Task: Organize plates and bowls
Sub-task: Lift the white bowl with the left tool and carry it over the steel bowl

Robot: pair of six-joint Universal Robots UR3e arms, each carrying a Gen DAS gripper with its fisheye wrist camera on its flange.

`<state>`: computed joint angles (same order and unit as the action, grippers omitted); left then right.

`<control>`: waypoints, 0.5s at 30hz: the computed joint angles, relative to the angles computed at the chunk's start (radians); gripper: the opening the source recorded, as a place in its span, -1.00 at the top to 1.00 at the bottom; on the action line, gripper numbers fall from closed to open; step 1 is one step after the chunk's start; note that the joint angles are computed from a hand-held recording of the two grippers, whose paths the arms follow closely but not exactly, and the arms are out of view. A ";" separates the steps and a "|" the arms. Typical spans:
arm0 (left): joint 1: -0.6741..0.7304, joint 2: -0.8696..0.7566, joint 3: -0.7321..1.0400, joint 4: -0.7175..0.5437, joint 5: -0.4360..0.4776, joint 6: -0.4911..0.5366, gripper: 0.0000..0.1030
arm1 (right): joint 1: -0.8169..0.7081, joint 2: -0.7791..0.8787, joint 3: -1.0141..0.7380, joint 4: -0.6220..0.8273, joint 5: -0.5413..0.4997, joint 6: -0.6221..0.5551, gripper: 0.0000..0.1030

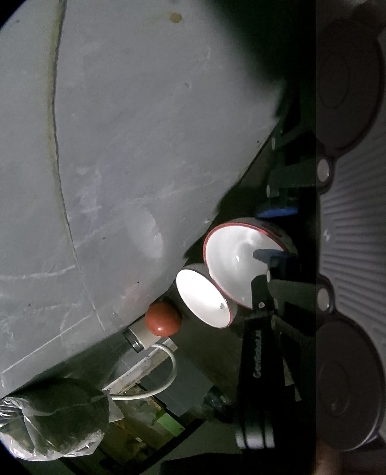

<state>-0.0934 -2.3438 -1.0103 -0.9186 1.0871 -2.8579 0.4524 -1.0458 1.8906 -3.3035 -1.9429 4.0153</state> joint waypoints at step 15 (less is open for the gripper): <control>0.167 0.412 -0.460 0.051 -0.151 0.017 0.87 | 0.100 -0.203 -0.041 0.248 -0.001 -0.106 0.65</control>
<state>0.0740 -1.9321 -1.4704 -0.8679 0.9362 -2.8408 0.5525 -1.2493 1.8492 -3.0553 -1.9442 3.9093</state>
